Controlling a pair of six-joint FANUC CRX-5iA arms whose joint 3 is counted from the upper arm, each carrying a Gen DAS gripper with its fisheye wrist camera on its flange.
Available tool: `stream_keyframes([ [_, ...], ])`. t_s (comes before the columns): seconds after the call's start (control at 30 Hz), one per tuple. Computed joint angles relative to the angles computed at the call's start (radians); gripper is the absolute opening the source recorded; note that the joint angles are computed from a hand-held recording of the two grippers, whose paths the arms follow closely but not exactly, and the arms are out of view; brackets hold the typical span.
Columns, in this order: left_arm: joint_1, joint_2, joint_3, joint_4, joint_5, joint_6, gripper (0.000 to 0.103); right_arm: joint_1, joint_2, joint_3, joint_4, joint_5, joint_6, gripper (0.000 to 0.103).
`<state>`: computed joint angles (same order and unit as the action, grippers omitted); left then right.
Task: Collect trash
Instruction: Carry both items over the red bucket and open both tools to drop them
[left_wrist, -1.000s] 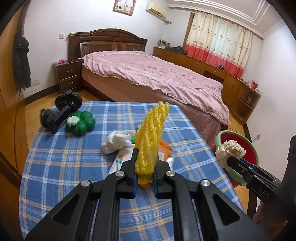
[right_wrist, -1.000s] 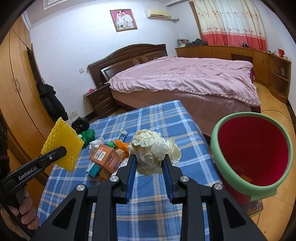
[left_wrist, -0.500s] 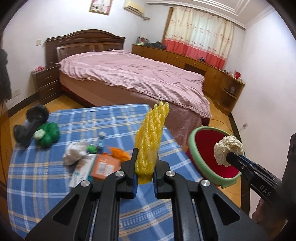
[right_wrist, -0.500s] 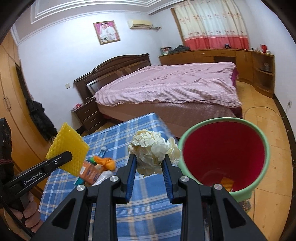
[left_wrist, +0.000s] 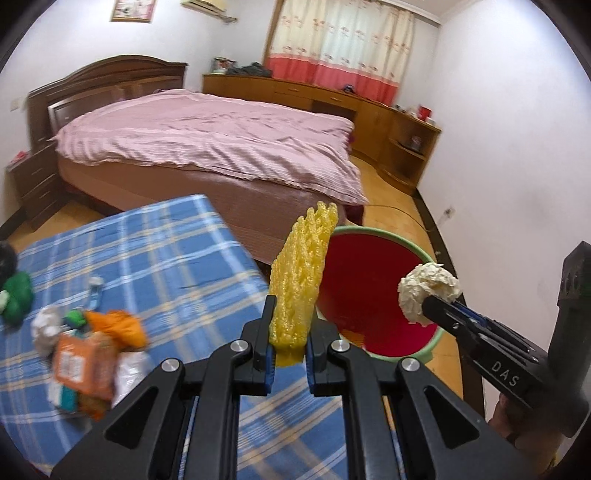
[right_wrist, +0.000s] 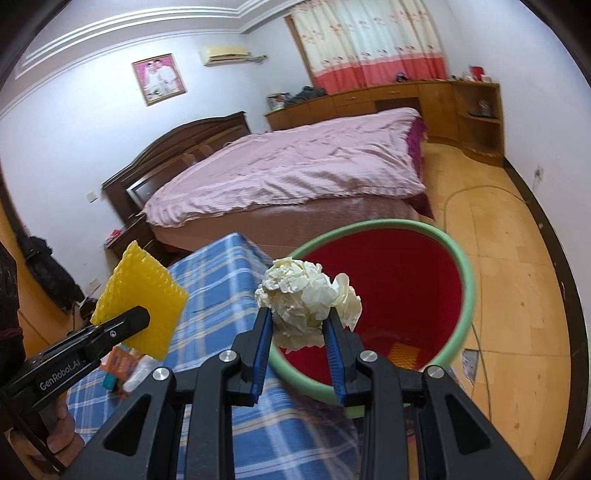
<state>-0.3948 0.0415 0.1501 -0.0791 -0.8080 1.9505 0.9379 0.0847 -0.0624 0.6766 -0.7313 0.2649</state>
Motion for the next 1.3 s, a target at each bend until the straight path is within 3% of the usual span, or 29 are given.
stream_keyframes([
  [0.43,-0.011,0.171,0.080,0.164,0.016,-0.134,0.012,-0.066,-0.003,-0.043,-0.050,-0.040,-0.014,0.031],
  [0.73,-0.024,0.226,0.120,0.173,0.003,-0.155,0.012,-0.088,0.018,-0.035,-0.113,-0.060,0.009,0.033],
  [0.8,-0.024,0.234,0.127,0.177,-0.003,-0.158,0.014,-0.090,0.019,-0.036,-0.122,-0.061,0.013,0.034],
  [0.87,-0.020,0.235,0.123,0.191,0.000,-0.158,0.026,-0.093,0.022,-0.034,-0.132,-0.061,0.020,0.036],
  [1.07,-0.020,0.230,0.128,0.169,-0.009,-0.130,0.036,-0.098,0.020,-0.037,-0.134,-0.050,0.014,0.038],
  [1.3,-0.012,0.219,0.118,0.179,-0.026,-0.115,0.038,-0.090,0.010,-0.048,-0.119,-0.045,-0.003,0.047],
])
